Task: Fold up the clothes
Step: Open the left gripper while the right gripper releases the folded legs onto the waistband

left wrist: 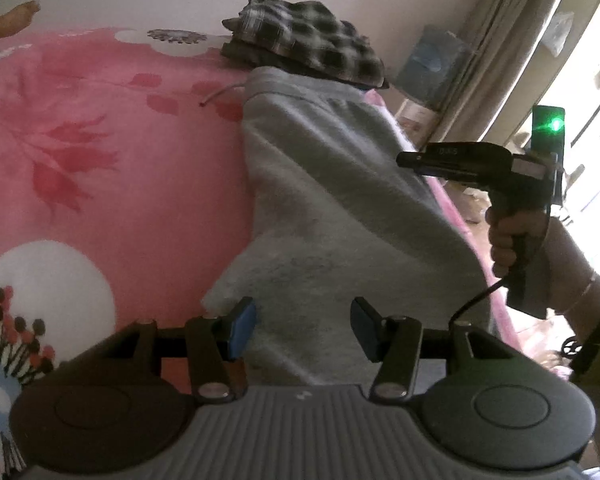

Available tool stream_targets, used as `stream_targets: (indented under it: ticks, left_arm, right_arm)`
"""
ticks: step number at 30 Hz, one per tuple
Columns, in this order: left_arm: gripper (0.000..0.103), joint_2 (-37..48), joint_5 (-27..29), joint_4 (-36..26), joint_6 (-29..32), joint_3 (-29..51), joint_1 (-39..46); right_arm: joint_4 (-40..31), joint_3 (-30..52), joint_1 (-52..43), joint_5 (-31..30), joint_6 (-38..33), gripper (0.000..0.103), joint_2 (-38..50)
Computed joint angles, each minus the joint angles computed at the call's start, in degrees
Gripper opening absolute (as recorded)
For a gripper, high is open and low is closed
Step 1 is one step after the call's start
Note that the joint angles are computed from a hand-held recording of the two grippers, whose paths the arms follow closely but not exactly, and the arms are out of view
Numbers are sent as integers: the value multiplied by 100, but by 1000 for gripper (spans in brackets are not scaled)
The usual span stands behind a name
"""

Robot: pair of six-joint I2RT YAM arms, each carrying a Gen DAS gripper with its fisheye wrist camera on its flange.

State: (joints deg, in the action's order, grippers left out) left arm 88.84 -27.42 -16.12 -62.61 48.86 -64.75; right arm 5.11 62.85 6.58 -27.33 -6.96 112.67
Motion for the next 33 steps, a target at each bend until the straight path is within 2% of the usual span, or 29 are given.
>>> stream_targets:
  ticks: [8,9,10,14,17,21,24,29,33]
  left_arm:
    - [54,349,-107,-322,123,314,-78]
    - [54,379,-120,-331,142,330,-92]
    - [53,387,-132,-355,162,352,-113]
    - [53,362,-102,-431,165,419,-120]
    - [53,462,-89,-451,217,489,-106]
    - [55,586,-153,-442,292,565,-155]
    - [55,510,-121,-286,340,435,-148]
    - [55,-197,105,144,322,-185,-16]
    - [55,-1148,220,259,355,-814,110]
  right_arm:
    - [-106,171,63,36,-100,22,185]
    - [-55,148,68,56,-90,16,190]
    - [-4,124,72,75,-80,1,194]
    - [1026,-601,84,360,138,0,-421]
    - [960,-478,142,640,-205,0,-389]
    - [433,40,153,801,-437,1,257]
    - [626,-150,13,582,-122,3,170]
    - [824,-888,-633,14,784,8,-702]
    - [538,-1849,-1320,-397,984,8,-1959]
